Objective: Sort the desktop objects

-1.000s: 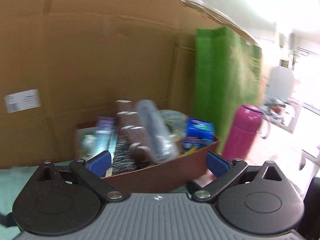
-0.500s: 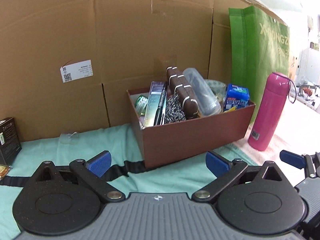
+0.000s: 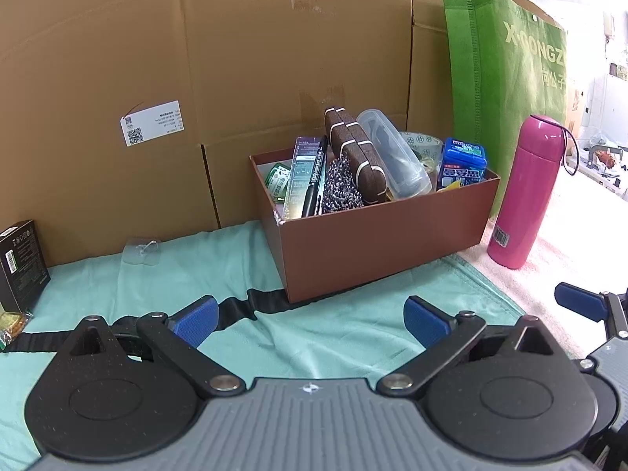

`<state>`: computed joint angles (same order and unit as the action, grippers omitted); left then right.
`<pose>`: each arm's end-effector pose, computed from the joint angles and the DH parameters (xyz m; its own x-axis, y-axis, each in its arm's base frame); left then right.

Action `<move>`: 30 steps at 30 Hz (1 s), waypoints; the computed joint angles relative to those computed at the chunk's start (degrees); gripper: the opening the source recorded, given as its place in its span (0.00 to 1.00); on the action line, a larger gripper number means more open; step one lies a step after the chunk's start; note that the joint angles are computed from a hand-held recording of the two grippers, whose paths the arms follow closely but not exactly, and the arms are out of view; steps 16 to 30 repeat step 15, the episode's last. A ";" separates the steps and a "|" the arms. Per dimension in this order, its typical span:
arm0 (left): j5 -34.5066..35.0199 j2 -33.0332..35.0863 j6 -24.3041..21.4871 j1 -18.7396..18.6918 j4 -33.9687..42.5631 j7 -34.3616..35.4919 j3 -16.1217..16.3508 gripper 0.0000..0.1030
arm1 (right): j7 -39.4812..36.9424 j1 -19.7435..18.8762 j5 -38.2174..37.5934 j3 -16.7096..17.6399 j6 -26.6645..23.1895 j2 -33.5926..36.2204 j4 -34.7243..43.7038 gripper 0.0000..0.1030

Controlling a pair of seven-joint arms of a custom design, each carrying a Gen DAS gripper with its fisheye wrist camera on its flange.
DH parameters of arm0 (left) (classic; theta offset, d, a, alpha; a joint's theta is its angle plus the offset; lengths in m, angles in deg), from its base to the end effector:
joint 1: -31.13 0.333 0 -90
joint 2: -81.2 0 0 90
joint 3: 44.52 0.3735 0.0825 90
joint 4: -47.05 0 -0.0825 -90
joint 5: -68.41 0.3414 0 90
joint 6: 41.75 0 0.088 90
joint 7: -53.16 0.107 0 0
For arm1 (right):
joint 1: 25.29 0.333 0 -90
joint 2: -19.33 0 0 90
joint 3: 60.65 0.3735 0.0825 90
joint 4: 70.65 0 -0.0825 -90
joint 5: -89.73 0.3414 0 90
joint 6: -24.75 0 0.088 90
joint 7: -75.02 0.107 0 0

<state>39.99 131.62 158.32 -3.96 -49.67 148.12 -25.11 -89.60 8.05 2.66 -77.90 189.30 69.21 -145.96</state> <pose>0.6940 -0.2136 0.3003 -0.0352 -0.9987 -0.0374 -0.5399 0.0505 -0.8402 0.6944 0.3388 0.3156 -0.0152 -0.9954 0.0943 -0.4774 -0.0756 -0.8754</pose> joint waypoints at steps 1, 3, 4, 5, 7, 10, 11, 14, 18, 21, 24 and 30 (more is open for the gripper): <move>0.05 -0.03 -0.12 0.01 -0.02 0.08 -0.02 1.00 | -0.23 -0.04 0.26 0.07 -0.09 0.04 0.06 0.96; 0.09 -0.10 -0.15 0.03 -0.13 0.04 -0.10 1.00 | -0.39 -0.08 0.47 -0.03 0.05 0.16 0.26 0.96; 0.14 -0.15 -0.08 0.09 -0.21 0.02 -0.21 1.00 | -0.25 -0.04 0.39 -0.15 0.18 0.18 0.26 0.96; 0.20 -0.19 0.01 0.14 -0.30 0.02 -0.30 1.00 | -0.33 -0.02 0.53 -0.16 0.15 0.22 0.31 0.96; 0.03 -0.14 0.03 -0.04 -0.31 0.04 -0.15 1.00 | -1.05 -0.28 1.20 -0.05 0.37 0.51 0.80 0.96; 0.47 -0.25 0.46 0.46 -0.51 0.20 -0.79 1.00 | -1.92 -0.25 2.14 -0.28 0.83 0.81 1.20 0.96; 0.73 -0.37 0.90 0.79 -0.73 0.33 -1.26 1.00 | -2.28 -0.16 2.59 -0.38 0.87 0.90 1.30 0.96; 0.45 -0.55 1.36 0.96 -1.07 0.96 -1.66 1.00 | -2.65 0.28 3.38 -1.02 1.32 1.13 1.51 0.96; 0.54 -0.65 1.50 1.18 -1.17 1.22 -1.96 1.00 | -2.73 0.43 3.57 -1.23 1.48 1.15 1.48 0.96; 0.54 -0.65 1.50 1.18 -1.17 1.22 -1.96 1.00 | -2.73 0.43 3.57 -1.23 1.48 1.15 1.48 0.96; 0.54 -0.65 1.50 1.18 -1.17 1.22 -1.96 1.00 | -2.73 0.43 3.57 -1.23 1.48 1.15 1.48 0.96; 0.54 -0.65 1.50 1.18 -1.17 1.22 -1.96 1.00 | -2.73 0.43 3.57 -1.23 1.48 1.15 1.48 0.96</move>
